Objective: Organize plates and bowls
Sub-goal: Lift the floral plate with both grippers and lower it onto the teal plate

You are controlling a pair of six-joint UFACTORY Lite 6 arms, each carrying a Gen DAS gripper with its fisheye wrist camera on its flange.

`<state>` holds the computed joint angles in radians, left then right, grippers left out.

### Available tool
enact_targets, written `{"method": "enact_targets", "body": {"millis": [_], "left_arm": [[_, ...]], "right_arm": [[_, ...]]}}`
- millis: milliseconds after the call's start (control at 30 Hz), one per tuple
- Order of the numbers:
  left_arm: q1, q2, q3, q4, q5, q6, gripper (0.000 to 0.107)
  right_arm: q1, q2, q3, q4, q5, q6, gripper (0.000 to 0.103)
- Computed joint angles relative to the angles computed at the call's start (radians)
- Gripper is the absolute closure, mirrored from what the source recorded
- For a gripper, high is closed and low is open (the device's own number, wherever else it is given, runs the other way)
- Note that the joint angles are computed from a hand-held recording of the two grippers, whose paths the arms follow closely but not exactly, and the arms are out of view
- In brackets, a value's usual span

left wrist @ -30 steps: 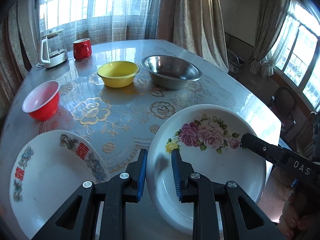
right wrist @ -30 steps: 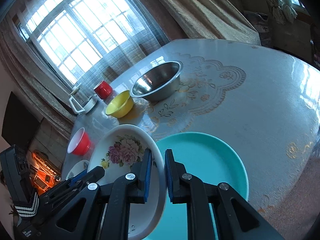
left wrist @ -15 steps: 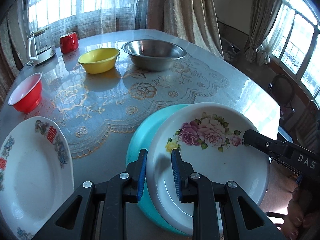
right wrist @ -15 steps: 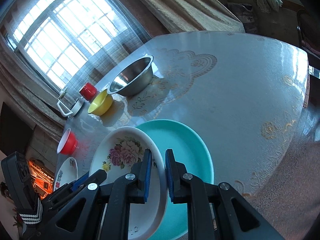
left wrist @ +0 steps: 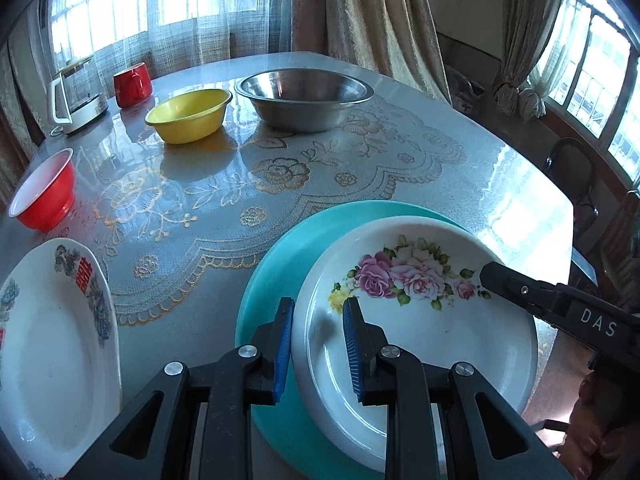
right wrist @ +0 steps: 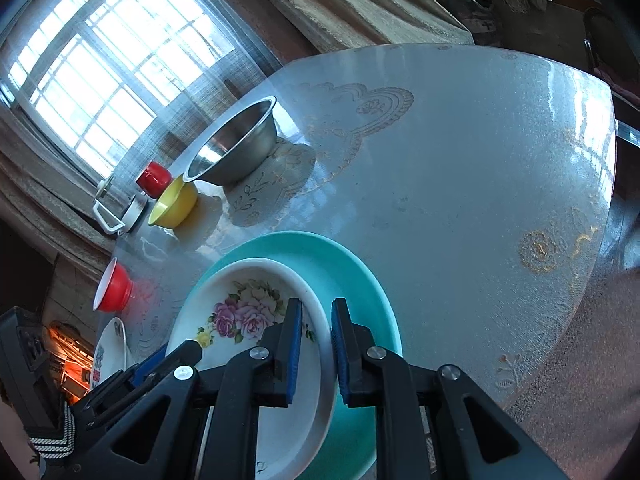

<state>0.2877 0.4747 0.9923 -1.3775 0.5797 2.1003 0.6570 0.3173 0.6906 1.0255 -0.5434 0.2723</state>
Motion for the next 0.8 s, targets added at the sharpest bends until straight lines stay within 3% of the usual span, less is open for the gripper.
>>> {"method": "enact_targets", "body": {"millis": [200,433,533,633,800], "left_arm": [[0.000,-0.002,-0.019,-0.053,-0.008,0.073,0.083],[0.046,-0.001,-0.014,0.035,0.008,0.002,0.080],[0.066,-0.004,-0.013,0.056,0.016,-0.007,0.080],[0.071,-0.009,-0.016,0.074,0.029,-0.013,0.090],[0.065,-0.017,-0.026,0.039,0.005,0.025,0.091]], "right_arm": [[0.003,-0.006,-0.034,-0.097,-0.016,0.100,0.078],[0.047,-0.041,-0.048,0.032,0.022,-0.013,0.074],[0.076,-0.064,-0.087,0.008,0.005,0.037,0.075],[0.080,-0.045,-0.077,0.001,0.012,0.036,0.088],[0.087,-0.020,-0.036,0.071,0.015,-0.051,0.088]]}}
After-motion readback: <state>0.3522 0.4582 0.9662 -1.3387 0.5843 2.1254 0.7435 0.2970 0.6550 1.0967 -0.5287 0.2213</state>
